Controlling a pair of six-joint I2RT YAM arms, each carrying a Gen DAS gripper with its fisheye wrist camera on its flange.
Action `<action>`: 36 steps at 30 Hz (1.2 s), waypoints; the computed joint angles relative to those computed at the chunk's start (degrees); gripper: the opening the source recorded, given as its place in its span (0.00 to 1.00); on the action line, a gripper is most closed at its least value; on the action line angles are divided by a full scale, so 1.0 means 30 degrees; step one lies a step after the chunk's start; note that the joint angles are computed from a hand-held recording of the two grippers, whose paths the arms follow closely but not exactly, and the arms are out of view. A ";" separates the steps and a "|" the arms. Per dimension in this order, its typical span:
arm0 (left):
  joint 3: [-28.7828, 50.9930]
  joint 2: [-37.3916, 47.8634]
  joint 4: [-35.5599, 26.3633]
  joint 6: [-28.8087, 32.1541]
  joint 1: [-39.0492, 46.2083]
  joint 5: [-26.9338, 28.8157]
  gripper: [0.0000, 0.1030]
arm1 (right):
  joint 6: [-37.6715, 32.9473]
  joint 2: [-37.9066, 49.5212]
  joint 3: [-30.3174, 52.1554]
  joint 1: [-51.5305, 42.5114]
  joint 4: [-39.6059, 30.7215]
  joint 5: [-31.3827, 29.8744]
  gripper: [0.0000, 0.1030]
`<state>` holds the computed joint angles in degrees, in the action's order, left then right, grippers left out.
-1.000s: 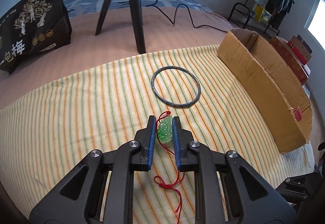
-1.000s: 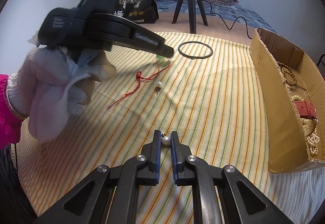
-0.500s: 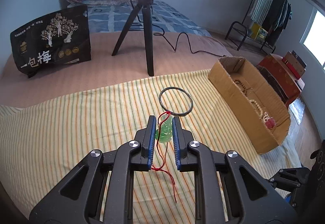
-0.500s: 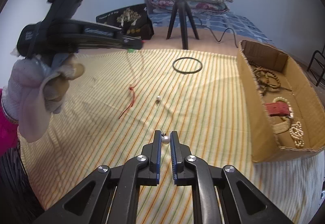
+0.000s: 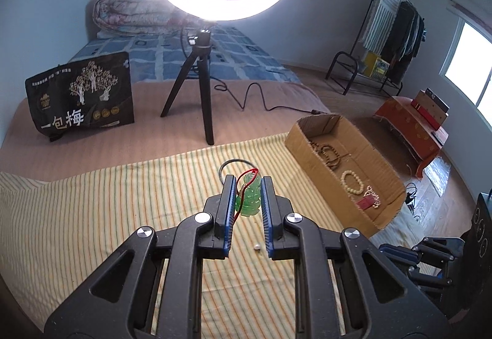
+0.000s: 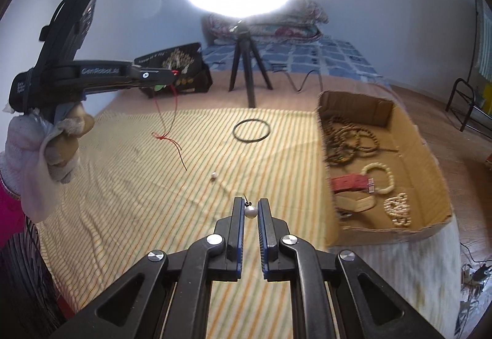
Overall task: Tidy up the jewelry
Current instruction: 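Carry the pendant in the left gripper and earring in the right gripper into the box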
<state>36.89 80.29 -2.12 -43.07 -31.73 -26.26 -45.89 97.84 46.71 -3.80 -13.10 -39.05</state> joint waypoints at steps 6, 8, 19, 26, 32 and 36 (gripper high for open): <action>0.1206 0.0361 -0.0249 0.0089 -0.0696 -0.0209 0.14 | -0.0053 0.0072 0.1279 -0.1152 -0.0967 -0.0497 0.06; 0.1701 0.0638 -0.0288 0.0181 -0.0904 -0.0228 0.14 | -0.0109 0.0169 0.1749 -0.1512 -0.1277 -0.0647 0.06; 0.4723 0.3234 0.0389 0.0560 -0.1680 0.0180 0.14 | 0.0365 0.1500 0.5205 -0.3136 -0.2065 -0.1053 0.06; 0.7636 0.5480 0.0547 0.1500 -0.1546 0.0767 0.14 | 0.1002 0.2975 0.7631 -0.3486 -0.2442 -0.0988 0.06; 1.0632 0.7974 0.0518 0.1932 -0.1269 0.1432 0.14 | 0.1553 0.4455 0.9356 -0.3438 -0.2548 -0.0699 0.06; 1.2492 0.9495 0.0212 0.2268 -0.1093 0.1739 0.14 | 0.1772 0.5346 1.0079 -0.3296 -0.2411 -0.0357 0.06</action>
